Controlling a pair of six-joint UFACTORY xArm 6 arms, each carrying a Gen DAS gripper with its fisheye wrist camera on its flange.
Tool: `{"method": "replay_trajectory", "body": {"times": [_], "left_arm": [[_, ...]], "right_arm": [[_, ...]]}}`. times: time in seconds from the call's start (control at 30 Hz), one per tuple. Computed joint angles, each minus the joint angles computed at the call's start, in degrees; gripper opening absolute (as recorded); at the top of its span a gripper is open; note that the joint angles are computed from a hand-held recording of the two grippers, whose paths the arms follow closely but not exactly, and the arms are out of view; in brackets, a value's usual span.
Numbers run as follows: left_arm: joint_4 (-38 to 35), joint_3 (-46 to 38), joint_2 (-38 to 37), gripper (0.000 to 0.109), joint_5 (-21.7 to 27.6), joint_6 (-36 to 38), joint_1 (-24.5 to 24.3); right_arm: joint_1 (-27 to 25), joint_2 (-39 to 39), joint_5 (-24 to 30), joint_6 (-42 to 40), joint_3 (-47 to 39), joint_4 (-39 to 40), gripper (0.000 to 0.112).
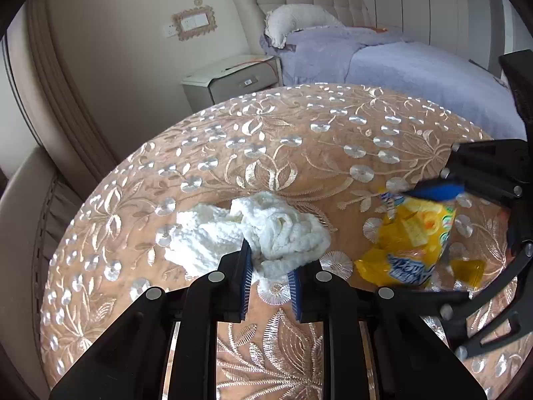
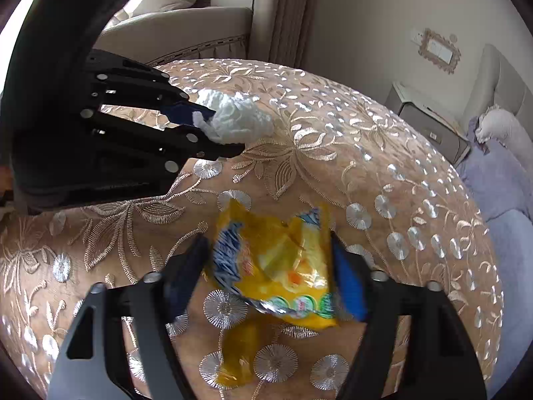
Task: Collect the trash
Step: 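Grasp the white tissue with the left tool while the right grasps the yellow snack wrapper, then carry the tissue and yellow wrapper in both tools over the white bin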
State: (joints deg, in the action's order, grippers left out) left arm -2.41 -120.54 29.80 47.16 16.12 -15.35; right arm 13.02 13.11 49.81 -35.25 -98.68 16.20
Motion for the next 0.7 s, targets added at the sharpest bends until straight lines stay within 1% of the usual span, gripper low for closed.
{"method": "replay_trajectory", "body": {"times": [0.03,0.07,0.1,0.13,0.2,0.3,0.4,0.53,0.7], "left_arm": [[-0.04,1.18,-0.94,0.018,-0.63,-0.28,-0.02],[-0.38,2.22,-1.8,0.018,-1.15,-0.47,-0.02],[-0.49,3.55,-2.84,0.018,-1.88,-0.72,0.0],[-0.32,4.68,-3.78,0.018,-2.41,-1.14,-0.02],[-0.69,7.31,-6.15,0.018,-3.22,-1.44,-0.1],[0.55,12.18,-10.54,0.018,-5.2,-2.65,-0.76],[0.92,17.42,-15.67,0.018,-7.18,-3.5,-1.74],[5.09,24.82,-23.25,0.018,-10.12,-6.2,-3.96],[7.46,31.68,-31.8,0.018,-11.54,-9.08,-7.42]], "right_arm": [[-0.18,0.45,1.88,0.21,-1.12,0.79,0.044],[-0.15,0.32,2.4,0.13,-1.14,1.01,0.038],[0.15,-0.5,1.41,-0.01,-0.01,0.57,0.028],[0.42,-1.4,0.8,-0.21,0.99,0.23,0.022],[0.6,-3.25,1.03,-0.9,2.49,1.52,0.021],[1.29,-8.19,-2.36,-1.78,7.21,2.38,0.02],[1.27,-13.19,-4.42,-1.31,11.29,4.01,0.02],[1.12,-21.15,-7.75,-1.19,18.3,4.44,0.02],[0.55,-31.49,-10.38,-1.17,25.87,4.37,0.02]]}}
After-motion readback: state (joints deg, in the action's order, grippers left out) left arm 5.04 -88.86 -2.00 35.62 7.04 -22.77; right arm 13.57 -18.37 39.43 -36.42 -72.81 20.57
